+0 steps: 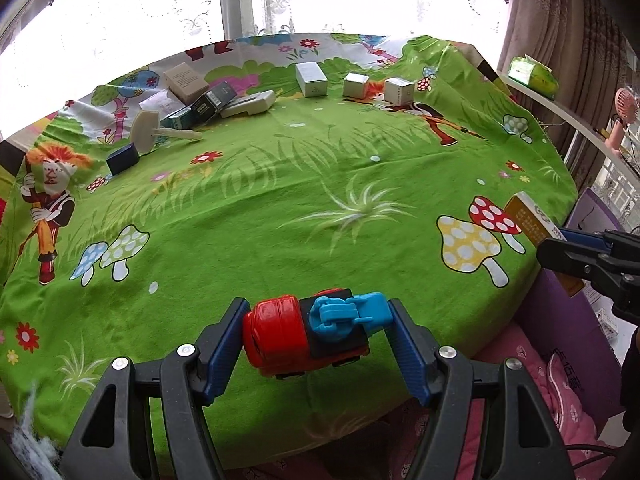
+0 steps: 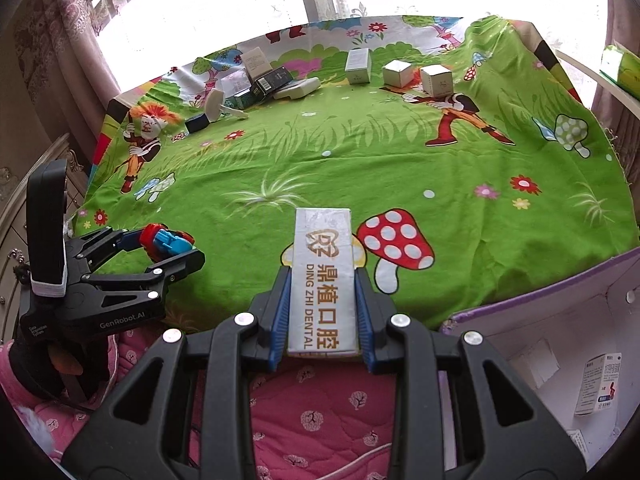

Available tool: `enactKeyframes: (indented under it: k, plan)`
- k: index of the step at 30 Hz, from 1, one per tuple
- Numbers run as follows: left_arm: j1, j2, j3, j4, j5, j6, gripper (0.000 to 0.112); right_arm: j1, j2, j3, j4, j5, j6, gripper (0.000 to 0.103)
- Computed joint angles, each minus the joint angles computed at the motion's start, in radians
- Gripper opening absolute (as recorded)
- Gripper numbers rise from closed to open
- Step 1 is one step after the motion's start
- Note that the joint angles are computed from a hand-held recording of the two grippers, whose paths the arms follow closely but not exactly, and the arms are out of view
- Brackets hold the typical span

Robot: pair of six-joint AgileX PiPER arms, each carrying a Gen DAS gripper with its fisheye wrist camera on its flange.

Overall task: Organize rigid objects
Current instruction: 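Carry the toy truck and the dental box to the storage box, then drop the truck and the dental box into the storage box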

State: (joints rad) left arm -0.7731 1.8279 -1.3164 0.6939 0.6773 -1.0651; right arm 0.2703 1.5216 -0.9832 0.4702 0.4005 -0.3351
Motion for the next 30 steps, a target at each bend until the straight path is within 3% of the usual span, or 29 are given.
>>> enactKeyframes:
  k: [18,24,30]
  plan:
    - [-0.133,0.136,-0.341,-0.160,0.119,0.314,0.069,-0.246,-0.189,0.159,0.086,0.057,-0.134,0.034]
    - [-0.186,0.256,-0.572,-0.316,0.173,0.519,0.069,-0.380,-0.259,0.213,0.049,0.090,-0.145,0.034]
    - [-0.226,0.436,-0.916,-0.478,0.306,0.715,0.069,-0.545,-0.285,0.244,0.009,0.119,-0.175,0.034]
